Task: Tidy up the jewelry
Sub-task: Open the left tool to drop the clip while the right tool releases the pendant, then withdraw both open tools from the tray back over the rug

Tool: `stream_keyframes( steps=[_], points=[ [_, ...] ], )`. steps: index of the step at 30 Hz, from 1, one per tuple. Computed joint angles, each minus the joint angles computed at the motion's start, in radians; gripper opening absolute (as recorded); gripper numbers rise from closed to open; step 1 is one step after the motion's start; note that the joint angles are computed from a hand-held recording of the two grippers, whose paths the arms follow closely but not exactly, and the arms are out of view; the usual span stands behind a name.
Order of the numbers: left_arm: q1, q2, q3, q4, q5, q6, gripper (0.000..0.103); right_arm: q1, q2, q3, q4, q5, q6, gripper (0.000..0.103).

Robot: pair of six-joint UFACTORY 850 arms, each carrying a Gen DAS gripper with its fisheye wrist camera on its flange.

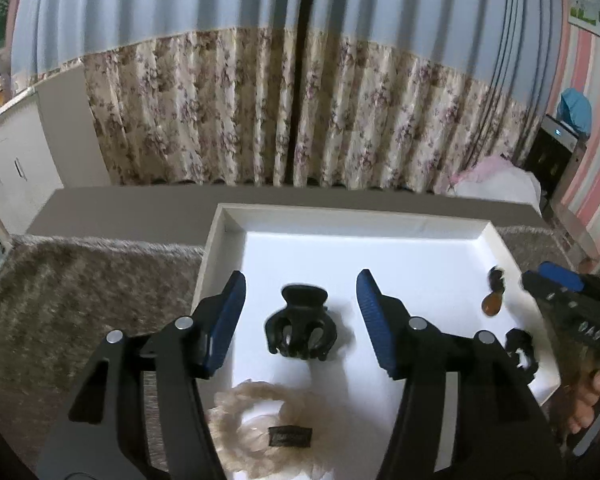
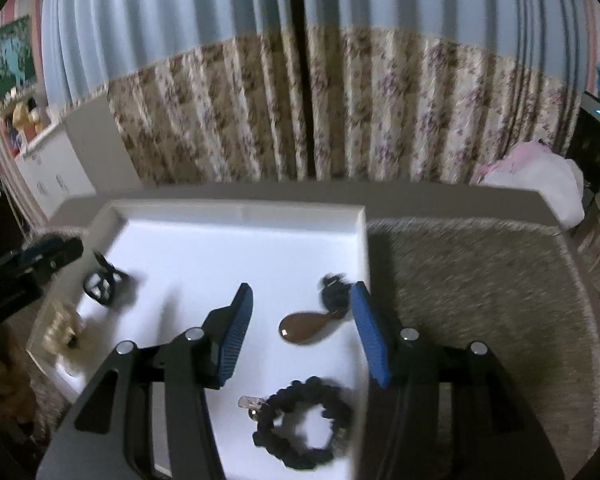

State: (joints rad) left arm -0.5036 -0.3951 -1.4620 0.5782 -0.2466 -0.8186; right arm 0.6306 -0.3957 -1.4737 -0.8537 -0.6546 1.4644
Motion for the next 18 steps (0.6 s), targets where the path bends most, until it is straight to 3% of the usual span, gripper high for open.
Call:
stream_keyframes(
  steps=[5, 10, 18],
  points=[
    [0.007, 0.089, 0.059, 0.097, -0.017, -0.091, 0.057, 0.034, 0.092, 0.050, -0.078, -0.074, 0.044, 0.052],
    [-0.013, 0.185, 0.142, 0.311, -0.075, -0.241, 0.058, 0.089, 0.178, 0.119, -0.141, -0.169, 0.077, 0.052],
    [-0.031, 0.384, 0.389, 0.436, -0.063, -0.376, 0.059, 0.192, 0.285, 0.267, -0.181, -0.219, 0.216, 0.052]
  ],
)
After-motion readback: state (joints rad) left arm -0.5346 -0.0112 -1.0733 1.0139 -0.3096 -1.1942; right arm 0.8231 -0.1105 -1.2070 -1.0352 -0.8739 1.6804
